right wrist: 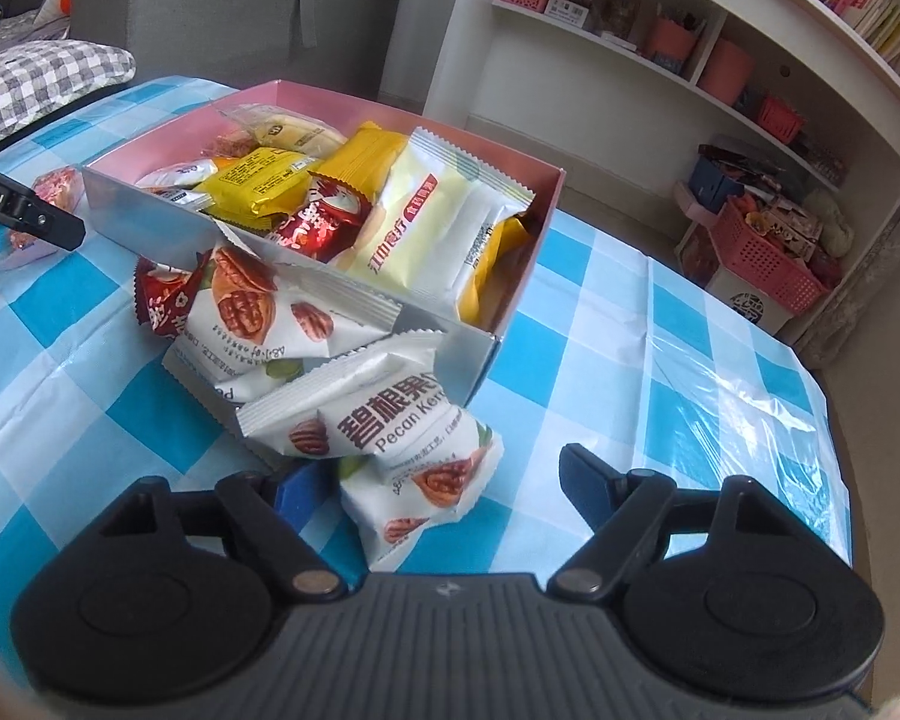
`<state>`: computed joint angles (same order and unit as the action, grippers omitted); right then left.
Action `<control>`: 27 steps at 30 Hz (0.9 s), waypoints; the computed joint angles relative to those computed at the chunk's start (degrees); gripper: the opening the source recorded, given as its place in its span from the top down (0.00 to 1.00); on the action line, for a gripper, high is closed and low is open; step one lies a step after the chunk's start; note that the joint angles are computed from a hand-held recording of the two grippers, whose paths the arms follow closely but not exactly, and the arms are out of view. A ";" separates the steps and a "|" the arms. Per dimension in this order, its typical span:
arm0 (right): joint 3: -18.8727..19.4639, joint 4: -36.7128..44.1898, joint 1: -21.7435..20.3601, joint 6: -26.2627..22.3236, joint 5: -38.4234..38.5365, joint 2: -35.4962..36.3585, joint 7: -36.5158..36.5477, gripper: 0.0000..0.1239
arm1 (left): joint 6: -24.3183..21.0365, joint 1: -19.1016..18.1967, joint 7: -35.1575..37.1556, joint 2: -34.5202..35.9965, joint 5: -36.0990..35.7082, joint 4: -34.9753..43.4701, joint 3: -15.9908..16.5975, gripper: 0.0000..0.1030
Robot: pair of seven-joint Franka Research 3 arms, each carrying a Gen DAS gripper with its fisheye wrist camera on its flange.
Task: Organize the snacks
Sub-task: 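Grasp the pink rice-cake bar with the left gripper while the right grips a white pecan pack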
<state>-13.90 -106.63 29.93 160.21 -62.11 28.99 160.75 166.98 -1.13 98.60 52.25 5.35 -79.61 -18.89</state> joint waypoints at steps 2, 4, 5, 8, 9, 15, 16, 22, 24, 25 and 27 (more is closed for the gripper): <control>0.06 0.25 -0.22 1.01 0.10 0.27 -0.22 0.45 | 0.69 -1.81 -0.51 -0.57 1.73 -0.49 2.46 0.30; 0.13 0.32 -0.45 2.17 0.84 0.42 -0.88 0.53 | 1.48 -3.41 -0.99 -1.05 3.80 -1.00 4.69 0.40; 0.13 0.32 -0.50 2.67 1.35 0.47 -1.30 0.53 | 1.95 -3.23 -0.56 -1.18 4.47 -1.39 4.55 0.45; -0.79 0.41 0.54 2.99 1.69 0.60 -1.29 0.58 | 2.34 -1.52 1.30 -1.78 5.06 -2.78 2.58 0.54; -1.02 0.34 0.82 3.09 1.68 0.57 -1.28 0.59 | 2.40 -1.00 1.94 -1.99 5.12 -3.26 1.99 0.54; -1.24 -0.26 1.54 3.53 2.35 0.16 -1.93 0.60 | 3.12 1.77 5.88 -3.13 4.70 -6.14 -1.06 0.56; -1.18 -0.43 1.57 3.60 2.66 0.02 -2.12 0.60 | 3.22 2.23 6.54 -3.33 4.54 -6.62 -1.56 0.56; -0.59 -1.47 1.72 3.05 4.69 -1.01 -4.60 0.61 | 4.21 3.94 9.69 -4.70 3.76 -9.51 -3.32 0.58; -0.52 -1.77 1.82 2.94 4.99 -1.31 -5.05 0.61 | 4.82 3.92 10.19 -5.27 3.91 -10.49 -3.18 0.58; -0.44 -1.87 1.82 2.79 5.22 -1.43 -5.30 0.61 | 4.86 3.93 10.24 -5.43 3.85 -10.74 -3.17 0.58; -0.41 -2.09 1.93 2.56 5.38 -1.70 -5.47 0.61 | 4.95 4.12 10.18 -5.89 3.57 -11.44 -3.32 0.58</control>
